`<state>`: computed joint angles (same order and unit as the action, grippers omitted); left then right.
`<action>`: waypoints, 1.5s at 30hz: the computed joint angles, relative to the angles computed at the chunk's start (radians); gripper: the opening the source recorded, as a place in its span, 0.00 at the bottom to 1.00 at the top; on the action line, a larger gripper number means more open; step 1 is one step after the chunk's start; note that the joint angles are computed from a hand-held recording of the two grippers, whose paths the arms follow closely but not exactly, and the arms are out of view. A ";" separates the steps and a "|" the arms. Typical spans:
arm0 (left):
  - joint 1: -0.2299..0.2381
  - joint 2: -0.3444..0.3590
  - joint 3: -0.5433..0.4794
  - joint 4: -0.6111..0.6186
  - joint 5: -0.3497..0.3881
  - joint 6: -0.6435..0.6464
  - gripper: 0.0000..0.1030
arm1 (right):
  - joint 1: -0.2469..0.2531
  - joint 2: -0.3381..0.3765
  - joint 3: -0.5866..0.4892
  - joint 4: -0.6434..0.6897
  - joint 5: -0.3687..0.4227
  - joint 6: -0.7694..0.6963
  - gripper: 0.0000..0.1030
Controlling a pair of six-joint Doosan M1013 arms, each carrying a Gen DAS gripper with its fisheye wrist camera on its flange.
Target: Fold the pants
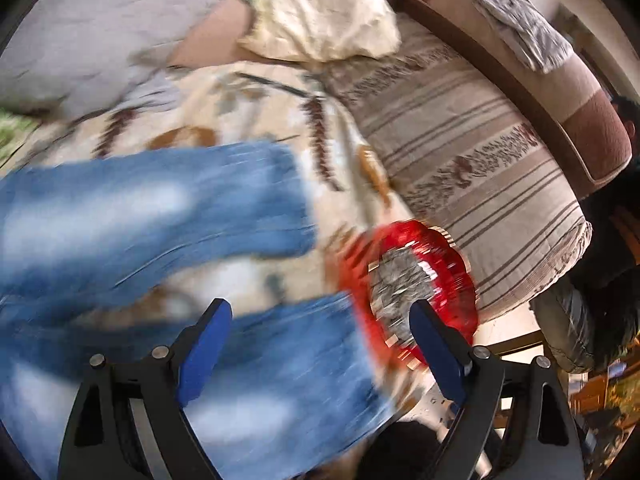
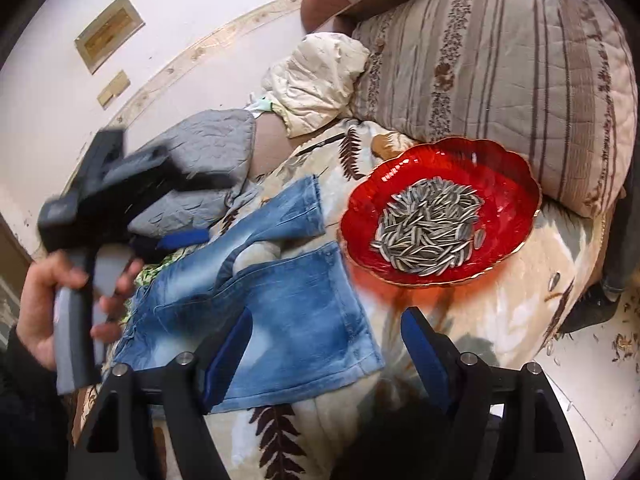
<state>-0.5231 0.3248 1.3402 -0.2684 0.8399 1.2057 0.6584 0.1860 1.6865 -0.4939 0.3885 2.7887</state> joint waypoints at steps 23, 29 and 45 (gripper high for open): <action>0.248 -0.535 0.715 0.492 -0.169 -0.953 1.00 | 0.078 0.238 -0.403 0.720 0.137 -1.074 1.00; 0.309 -0.508 0.755 0.403 -0.347 -0.906 1.00 | 0.107 0.271 -0.475 0.620 0.195 -1.044 1.00; 0.214 -0.531 0.800 0.914 -0.315 -1.242 0.20 | 0.152 0.528 -0.933 0.572 0.487 -1.142 1.00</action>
